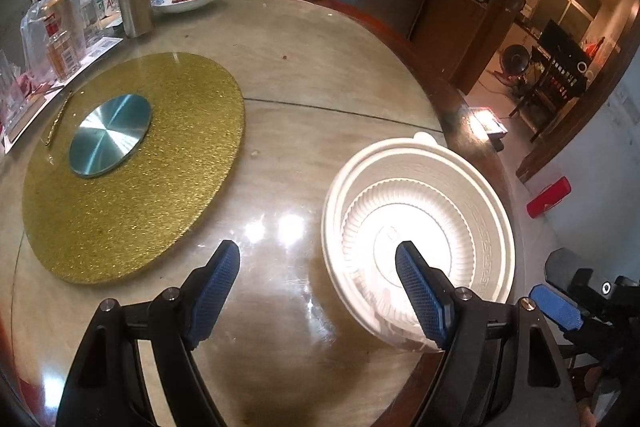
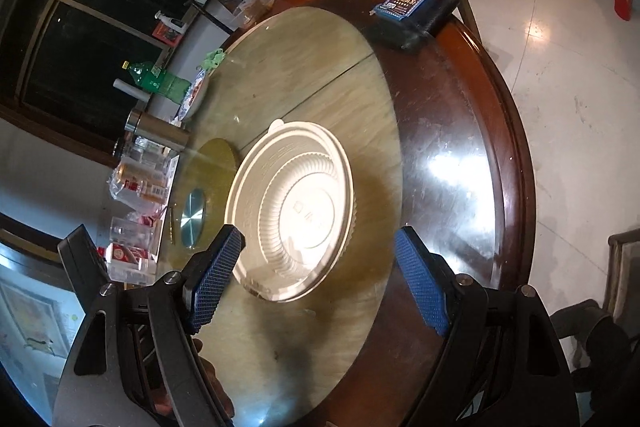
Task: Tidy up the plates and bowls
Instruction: 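Grasp the rim of the second beige bowl with both grippers, then lift the second beige bowl and carry it toward the red plate stack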
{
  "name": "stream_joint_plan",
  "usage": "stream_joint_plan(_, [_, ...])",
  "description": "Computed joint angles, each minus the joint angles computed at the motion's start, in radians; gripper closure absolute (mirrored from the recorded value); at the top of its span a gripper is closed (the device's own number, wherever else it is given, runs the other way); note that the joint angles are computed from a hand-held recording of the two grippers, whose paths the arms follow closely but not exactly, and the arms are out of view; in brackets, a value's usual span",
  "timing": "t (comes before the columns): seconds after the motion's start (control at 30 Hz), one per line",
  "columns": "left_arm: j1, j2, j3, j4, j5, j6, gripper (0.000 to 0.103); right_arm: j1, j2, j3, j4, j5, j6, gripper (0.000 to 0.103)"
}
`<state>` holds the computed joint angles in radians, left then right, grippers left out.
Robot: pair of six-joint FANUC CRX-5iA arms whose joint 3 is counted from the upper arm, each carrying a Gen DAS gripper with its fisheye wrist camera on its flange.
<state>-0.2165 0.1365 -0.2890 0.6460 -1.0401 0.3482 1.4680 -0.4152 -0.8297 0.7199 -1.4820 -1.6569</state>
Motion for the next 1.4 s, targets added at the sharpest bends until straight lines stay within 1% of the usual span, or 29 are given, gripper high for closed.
stream_joint_plan(0.27, [-0.018,-0.003,-0.011,0.007,0.027,-0.018,0.023,-0.026,-0.013,-0.013,-0.012,0.026,0.032,0.022])
stream_joint_plan(0.63, [-0.039,0.016,0.000,-0.005,0.048,0.002,0.023,-0.065,-0.023,-0.015,-0.033,0.047,0.086,0.022])
stream_joint_plan(0.77, [-0.045,0.016,-0.001,-0.007,0.050,0.001,0.023,-0.078,-0.017,-0.001,-0.058,0.044,0.113,0.022])
stream_joint_plan(0.93, [-0.055,0.011,-0.010,-0.005,0.061,-0.009,0.023,-0.111,0.006,0.035,-0.108,0.040,0.185,0.023])
stream_joint_plan(1.0, [-0.057,0.009,-0.016,-0.004,0.066,-0.016,0.023,-0.124,0.015,0.051,-0.131,0.035,0.216,0.029])
stream_joint_plan(1.07, [-0.059,0.007,-0.022,0.001,0.069,-0.027,0.023,-0.134,0.015,0.052,-0.137,0.045,0.235,0.032])
stream_joint_plan(1.13, [-0.060,0.004,-0.030,0.008,0.078,-0.036,0.023,-0.138,0.008,0.043,-0.136,0.056,0.232,0.043])
stream_joint_plan(1.17, [-0.060,0.004,-0.032,0.011,0.080,-0.037,0.024,-0.141,0.003,0.036,-0.137,0.066,0.226,0.053])
stream_joint_plan(1.2, [-0.060,0.004,-0.032,0.009,0.081,-0.033,0.024,-0.145,0.000,0.032,-0.138,0.076,0.226,0.060])
stream_joint_plan(1.23, [-0.061,0.008,-0.027,0.004,0.077,-0.027,0.024,-0.149,-0.001,0.030,-0.140,0.083,0.232,0.062])
stream_joint_plan(1.27, [-0.062,0.011,-0.025,0.001,0.077,-0.022,0.024,-0.154,0.000,0.028,-0.140,0.092,0.236,0.066])
stream_joint_plan(1.33, [-0.065,0.010,-0.027,-0.004,0.087,-0.022,0.028,-0.161,-0.002,0.016,-0.132,0.113,0.227,0.069])
stream_joint_plan(1.37, [-0.066,0.012,-0.025,-0.008,0.085,-0.020,0.036,-0.165,-0.002,0.013,-0.134,0.118,0.226,0.075])
stream_joint_plan(1.4, [-0.068,0.018,-0.016,-0.023,0.079,-0.010,0.047,-0.167,-0.003,0.009,-0.130,0.123,0.223,0.080])
